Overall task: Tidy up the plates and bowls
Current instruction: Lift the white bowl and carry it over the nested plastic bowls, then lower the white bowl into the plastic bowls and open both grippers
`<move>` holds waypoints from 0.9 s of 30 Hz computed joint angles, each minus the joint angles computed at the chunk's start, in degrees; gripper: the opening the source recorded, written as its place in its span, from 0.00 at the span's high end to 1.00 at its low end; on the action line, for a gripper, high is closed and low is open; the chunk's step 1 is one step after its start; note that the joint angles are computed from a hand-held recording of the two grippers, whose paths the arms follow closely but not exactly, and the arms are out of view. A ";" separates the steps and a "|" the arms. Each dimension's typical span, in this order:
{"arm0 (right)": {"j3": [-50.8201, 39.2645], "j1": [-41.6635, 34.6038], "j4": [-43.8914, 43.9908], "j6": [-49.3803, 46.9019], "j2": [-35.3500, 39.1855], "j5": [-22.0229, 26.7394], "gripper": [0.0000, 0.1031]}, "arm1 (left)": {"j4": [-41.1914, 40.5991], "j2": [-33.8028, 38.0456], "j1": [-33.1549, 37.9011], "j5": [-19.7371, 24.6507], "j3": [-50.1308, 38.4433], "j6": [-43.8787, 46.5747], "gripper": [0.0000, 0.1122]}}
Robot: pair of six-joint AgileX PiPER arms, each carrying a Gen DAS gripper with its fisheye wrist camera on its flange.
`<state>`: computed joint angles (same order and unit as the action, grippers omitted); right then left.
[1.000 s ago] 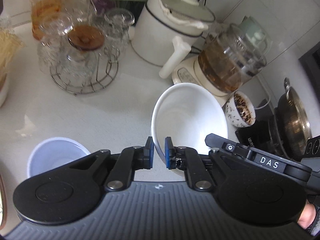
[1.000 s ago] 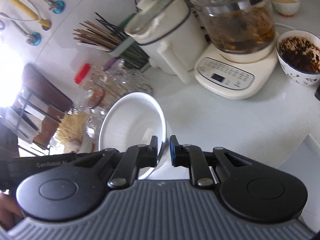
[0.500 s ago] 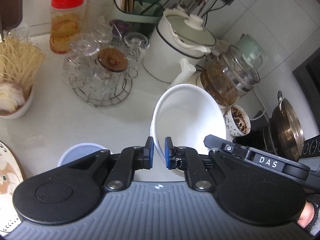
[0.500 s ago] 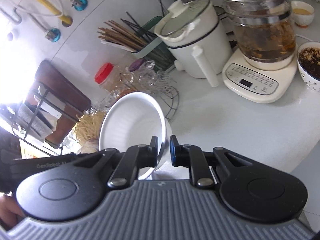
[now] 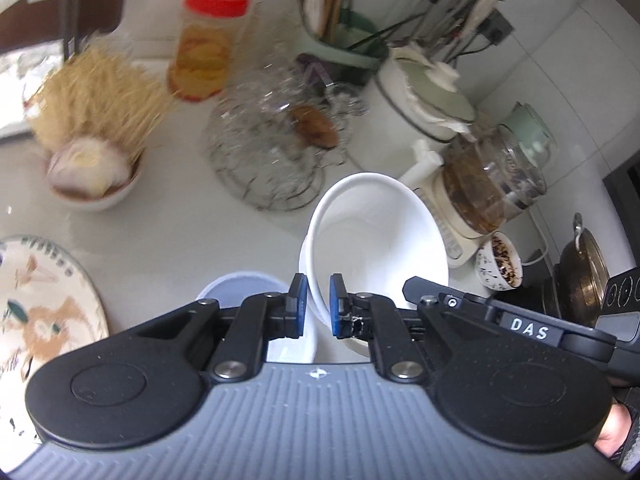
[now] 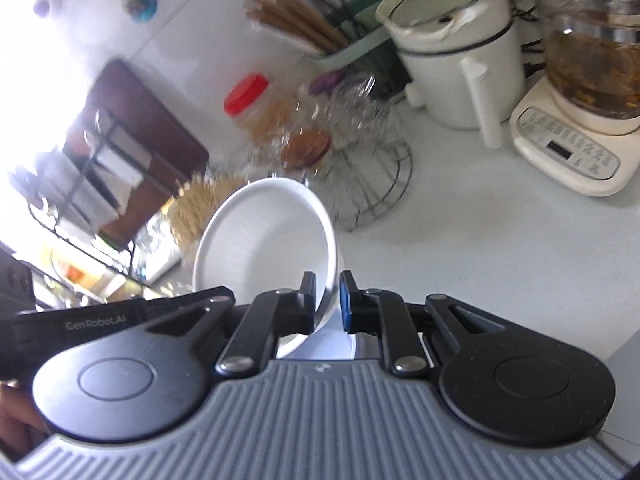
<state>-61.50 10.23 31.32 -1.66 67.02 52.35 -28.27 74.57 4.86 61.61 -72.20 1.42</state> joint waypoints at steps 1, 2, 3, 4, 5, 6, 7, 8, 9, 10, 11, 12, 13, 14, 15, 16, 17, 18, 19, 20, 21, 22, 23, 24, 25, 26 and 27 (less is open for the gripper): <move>-0.16 1.88 -1.70 1.25 0.56 -0.47 0.86 | 0.11 -0.10 0.65 0.00 0.73 0.19 0.89; -0.11 3.18 -2.70 1.81 1.12 -0.90 0.86 | 0.57 -0.08 0.93 -0.14 1.34 0.23 0.89; -0.13 4.55 -3.85 2.51 1.77 -1.17 0.86 | 0.87 0.16 1.34 0.05 1.78 0.12 0.89; -0.21 5.61 -4.88 3.20 2.46 -1.19 0.85 | 0.93 0.30 1.90 0.21 2.32 0.19 0.89; -0.11 6.39 -5.37 3.78 2.94 -1.29 0.85 | 1.12 0.15 2.29 0.05 3.03 0.44 0.89; 0.03 6.98 -5.47 3.95 3.38 -1.28 0.85 | 1.34 0.02 2.68 -0.04 3.60 0.83 0.88; 0.28 7.51 -5.63 3.94 3.68 -1.28 0.85 | 1.31 -0.11 3.20 -0.15 4.38 1.32 0.88; 0.62 8.32 -6.16 4.17 3.87 -1.67 0.85 | 1.21 -0.03 3.68 -0.13 4.93 1.50 0.88; 1.14 9.26 -6.89 4.49 3.93 -2.18 0.85 | 1.15 -0.10 4.17 -0.20 5.72 1.68 0.88; 1.63 10.10 -7.48 4.82 4.14 -2.63 0.85 | 1.30 -0.23 4.56 -0.37 6.59 1.93 0.88; 2.13 10.82 -7.87 5.15 4.34 -2.94 0.85 | 1.62 -0.35 4.82 -0.56 7.42 2.04 0.88; 2.66 11.54 -8.35 5.60 4.52 -3.26 0.85 | 1.90 -0.47 4.83 -0.80 8.25 1.91 0.88; 3.15 12.21 -9.09 6.08 4.64 -3.65 0.85 | 2.01 -0.42 4.98 -1.02 8.92 2.03 0.88; 3.72 12.74 -9.56 6.44 4.68 -4.04 0.84 | 2.31 -0.58 4.92 -1.28 9.60 1.99 0.88; 4.22 13.01 -9.76 6.71 4.76 -4.22 0.84 | 2.71 -0.59 4.69 -1.45 10.04 1.80 0.88; 4.44 13.24 -10.29 7.19 4.96 -4.02 0.84 | 2.93 -0.58 4.49 -1.62 10.45 1.71 0.88; 4.77 13.35 -10.73 7.37 4.93 -3.97 0.84 | 3.26 -0.58 4.17 -1.84 10.79 1.48 0.88; 5.16 13.50 -10.82 7.49 4.91 -4.36 0.84 | 3.59 -0.61 3.89 -2.11 11.14 1.39 0.88; 5.42 13.69 -10.86 7.77 4.94 -4.78 0.84 | 3.97 -0.64 3.53 -2.41 11.41 1.12 0.88; 5.64 13.65 -10.75 7.74 4.89 -5.02 0.84 | 4.23 -0.57 3.29 -2.56 11.57 0.78 0.88; 5.88 13.63 -10.71 7.76 4.82 -5.32 0.84 | 4.44 -0.45 2.89 -2.80 11.59 0.28 0.88; 6.26 13.62 -10.67 7.82 4.75 -5.80 0.84 | 4.51 -0.40 2.73 -3.08 11.78 0.28 0.88; 6.45 13.46 -10.39 7.71 4.67 -5.94 0.83 | 4.86 -0.29 2.43 -3.30 11.78 0.01 0.88; 6.47 13.27 -10.06 7.58 4.70 -5.87 0.83 | 5.04 -0.27 2.20 -3.56 11.89 -0.09 0.88; 6.39 13.33 -10.07 7.83 4.87 -5.92 0.83 | 5.25 -0.26 2.06 -3.69 12.00 -0.14 0.88; 6.44 13.31 -10.37 8.16 4.53 -5.85 0.83 | 5.54 -0.16 1.84 -3.91 11.95 -0.55 0.88; 6.53 13.36 -10.76 8.32 4.15 -6.08 0.83 | 5.59 -0.28 1.71 -4.43 12.16 -0.87 0.88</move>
<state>-54.97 23.59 20.55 6.66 71.17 46.26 -22.68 74.29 6.57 57.18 -60.04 0.54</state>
